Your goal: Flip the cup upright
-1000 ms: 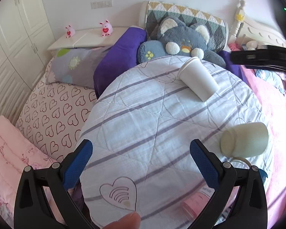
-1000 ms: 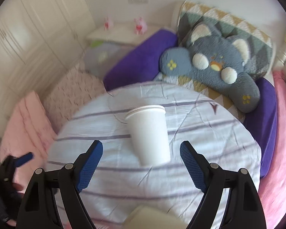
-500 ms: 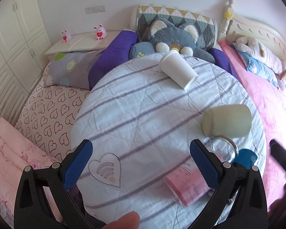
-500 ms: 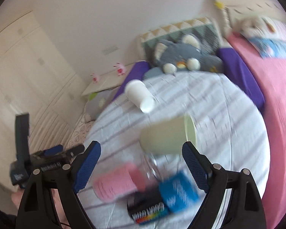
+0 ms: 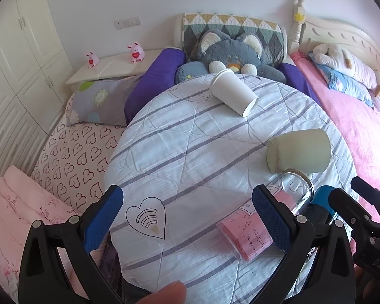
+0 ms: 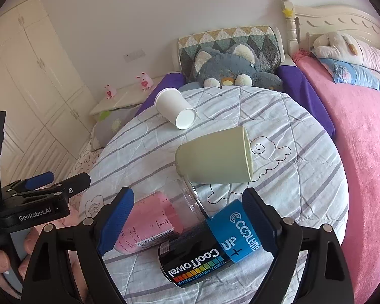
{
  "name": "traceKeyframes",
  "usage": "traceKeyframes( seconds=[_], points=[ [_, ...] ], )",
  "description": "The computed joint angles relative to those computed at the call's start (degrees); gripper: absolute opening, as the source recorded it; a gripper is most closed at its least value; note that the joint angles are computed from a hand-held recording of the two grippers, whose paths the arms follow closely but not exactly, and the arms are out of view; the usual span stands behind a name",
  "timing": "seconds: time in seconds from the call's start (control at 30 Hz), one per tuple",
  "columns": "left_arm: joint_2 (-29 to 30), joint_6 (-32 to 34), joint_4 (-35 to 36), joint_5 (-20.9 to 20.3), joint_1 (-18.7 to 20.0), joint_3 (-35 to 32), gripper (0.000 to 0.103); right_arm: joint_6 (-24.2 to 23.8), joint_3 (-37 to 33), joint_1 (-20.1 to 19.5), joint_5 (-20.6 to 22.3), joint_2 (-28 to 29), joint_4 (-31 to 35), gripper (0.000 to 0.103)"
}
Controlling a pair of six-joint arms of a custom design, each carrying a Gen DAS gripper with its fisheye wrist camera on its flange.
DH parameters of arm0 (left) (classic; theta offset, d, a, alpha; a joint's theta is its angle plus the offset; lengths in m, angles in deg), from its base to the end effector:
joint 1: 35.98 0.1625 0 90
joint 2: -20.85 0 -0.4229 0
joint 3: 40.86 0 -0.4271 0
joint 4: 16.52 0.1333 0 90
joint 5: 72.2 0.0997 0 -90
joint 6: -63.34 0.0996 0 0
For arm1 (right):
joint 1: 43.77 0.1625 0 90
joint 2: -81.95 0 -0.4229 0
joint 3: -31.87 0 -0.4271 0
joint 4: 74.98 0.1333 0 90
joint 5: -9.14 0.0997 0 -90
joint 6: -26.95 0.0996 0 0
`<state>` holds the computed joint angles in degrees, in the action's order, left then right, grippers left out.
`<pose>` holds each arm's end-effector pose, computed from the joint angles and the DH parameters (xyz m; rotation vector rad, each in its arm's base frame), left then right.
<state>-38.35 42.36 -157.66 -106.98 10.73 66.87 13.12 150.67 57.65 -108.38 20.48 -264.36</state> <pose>-0.2559 -0.5854 0.1535 0.4109 2.2230 -0.6725 0.1976 -0.5372 0.1757 0.3162 -2.4863 0.9460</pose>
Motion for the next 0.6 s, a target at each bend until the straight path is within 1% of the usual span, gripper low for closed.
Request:
traceKeyframes(
  seconds=[0.2, 0.47, 0.6],
  points=[
    [0.29, 0.27, -0.43, 0.81, -0.71, 0.54, 0.103, -0.63, -0.15, 0.57, -1.81, 0.19, -0.72, 0.088],
    [0.64, 0.04, 0.02, 1.32, -1.11, 0.62, 0.103, -0.53, -0.12, 0.36, -1.81, -0.12, -0.48, 0.088],
    [1.64, -0.62, 0.9, 0.39, -0.63, -1.19, 0.103, -0.55, 0.11, 0.11, -2.37, -0.47, -0.98, 0.088]
  ],
)
